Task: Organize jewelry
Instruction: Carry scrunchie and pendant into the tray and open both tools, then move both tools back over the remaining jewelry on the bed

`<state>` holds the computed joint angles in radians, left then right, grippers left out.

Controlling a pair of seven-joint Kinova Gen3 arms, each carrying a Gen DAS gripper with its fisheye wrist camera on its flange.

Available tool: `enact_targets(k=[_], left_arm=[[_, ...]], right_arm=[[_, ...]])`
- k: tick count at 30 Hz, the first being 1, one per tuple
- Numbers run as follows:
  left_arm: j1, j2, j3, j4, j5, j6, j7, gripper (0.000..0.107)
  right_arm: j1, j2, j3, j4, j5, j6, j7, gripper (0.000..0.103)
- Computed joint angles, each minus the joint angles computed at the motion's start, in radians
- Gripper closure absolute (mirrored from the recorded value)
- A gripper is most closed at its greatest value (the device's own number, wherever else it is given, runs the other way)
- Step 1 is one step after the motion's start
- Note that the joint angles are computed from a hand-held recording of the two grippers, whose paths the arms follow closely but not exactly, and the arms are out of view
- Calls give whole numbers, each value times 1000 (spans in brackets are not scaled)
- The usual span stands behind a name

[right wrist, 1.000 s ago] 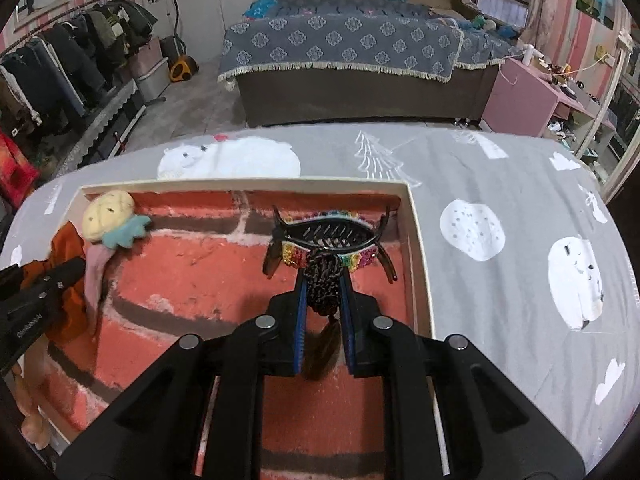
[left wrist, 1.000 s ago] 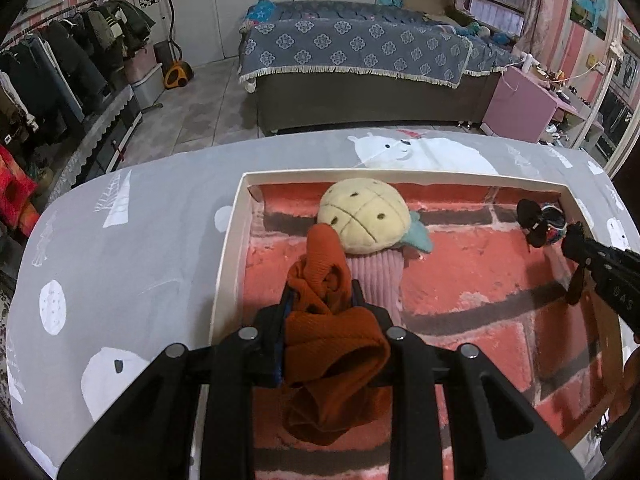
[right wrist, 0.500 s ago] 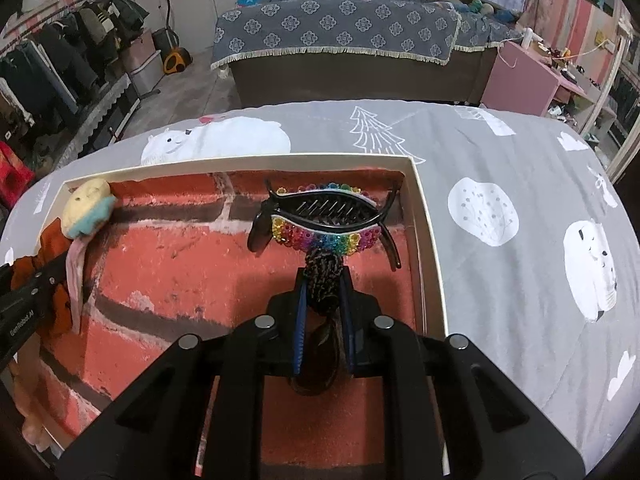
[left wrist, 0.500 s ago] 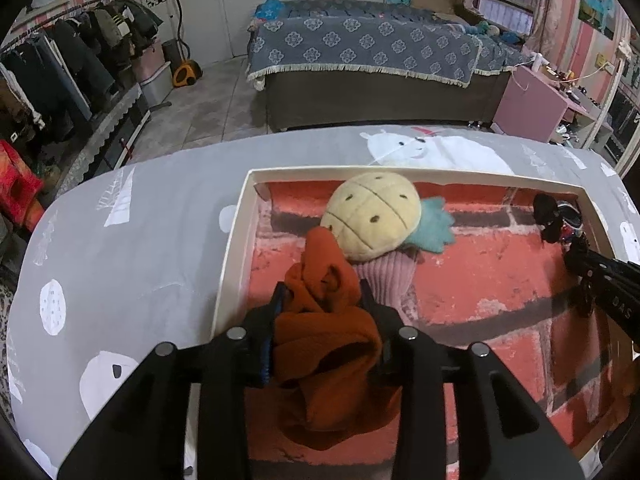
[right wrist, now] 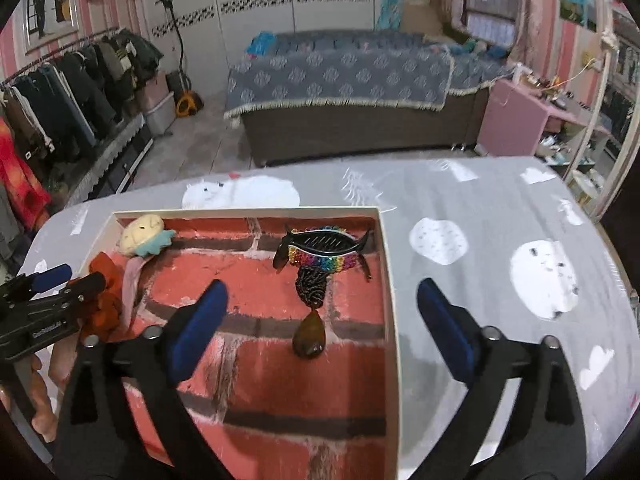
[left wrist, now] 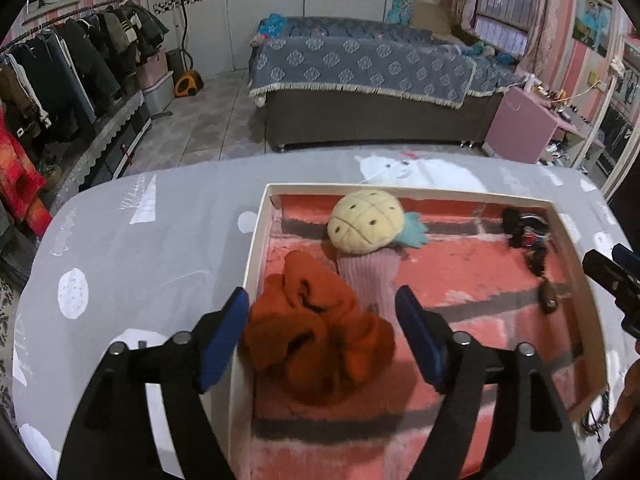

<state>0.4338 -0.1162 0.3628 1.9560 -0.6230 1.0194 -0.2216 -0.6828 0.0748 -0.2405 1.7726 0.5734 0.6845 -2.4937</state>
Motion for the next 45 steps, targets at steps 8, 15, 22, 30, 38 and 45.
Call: enact_targets(k=[8,15,22,30,38,45], left_arm=[[12,-94,98,-17,5,112,45,23],[7,-167,211,-14,20,228,88,20],[-44,-284,313,17,96,296,89,17],[-114,-411,408,48,205,340,59,17],[-222,-524,545,72,326,362,35,15],[-262,-617,544,83,391,371,-33,15]], right_arm=[[-21,-99,-75,79,87,54,-137,4],[9,-196,-158,159,94,42,-225,4],[60,-271,-281,227,98,43,-312,4],[57,-306,-389,312,118,69,-427,4],[72,-353,-428,383,51,32,-469,4],[155,-408,-530,412,41,-4,-474,4]])
